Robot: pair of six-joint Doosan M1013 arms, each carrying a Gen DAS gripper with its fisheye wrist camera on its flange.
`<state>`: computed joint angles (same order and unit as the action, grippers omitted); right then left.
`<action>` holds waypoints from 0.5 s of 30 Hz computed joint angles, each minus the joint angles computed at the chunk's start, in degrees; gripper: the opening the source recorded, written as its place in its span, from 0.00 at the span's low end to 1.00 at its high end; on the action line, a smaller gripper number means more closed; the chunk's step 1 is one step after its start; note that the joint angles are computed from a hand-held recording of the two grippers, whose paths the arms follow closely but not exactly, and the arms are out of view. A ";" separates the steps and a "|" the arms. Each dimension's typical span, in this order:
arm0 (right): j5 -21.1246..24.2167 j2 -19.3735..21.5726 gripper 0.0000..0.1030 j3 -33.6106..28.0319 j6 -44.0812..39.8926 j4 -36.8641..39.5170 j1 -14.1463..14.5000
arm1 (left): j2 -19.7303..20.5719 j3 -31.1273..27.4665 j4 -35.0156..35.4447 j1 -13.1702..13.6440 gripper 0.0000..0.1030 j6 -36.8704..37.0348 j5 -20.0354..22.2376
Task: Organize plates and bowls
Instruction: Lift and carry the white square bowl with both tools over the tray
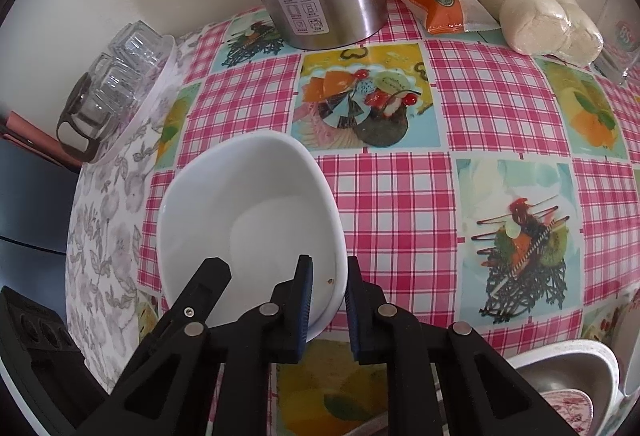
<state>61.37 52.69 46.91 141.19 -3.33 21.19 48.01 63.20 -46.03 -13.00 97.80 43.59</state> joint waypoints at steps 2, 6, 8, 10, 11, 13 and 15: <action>-0.46 -0.55 0.17 0.61 -0.25 -0.04 0.04 | -0.59 0.26 0.09 -0.06 0.29 0.81 -0.29; -2.82 -2.53 0.17 2.90 0.51 -0.61 0.27 | -2.12 1.13 0.53 -0.35 0.29 2.59 -1.33; -3.61 -3.39 0.17 3.87 0.87 -1.04 0.42 | -2.69 1.42 0.06 -0.35 0.29 3.44 -1.36; -4.69 -4.60 0.17 5.28 1.17 -1.63 0.62 | -3.18 1.67 -0.81 -0.36 0.29 4.51 -1.21; -5.24 -5.15 0.17 5.96 1.44 -1.85 0.70 | -3.51 1.89 -1.31 -0.35 0.29 5.25 -0.99; -6.45 -6.33 0.17 7.45 2.08 -2.20 0.83 | -3.84 2.00 -1.60 -0.48 0.29 6.03 -0.70; -7.33 -7.47 0.17 8.83 2.45 -2.44 0.92 | -4.33 2.27 -1.67 -0.68 0.29 6.97 -0.60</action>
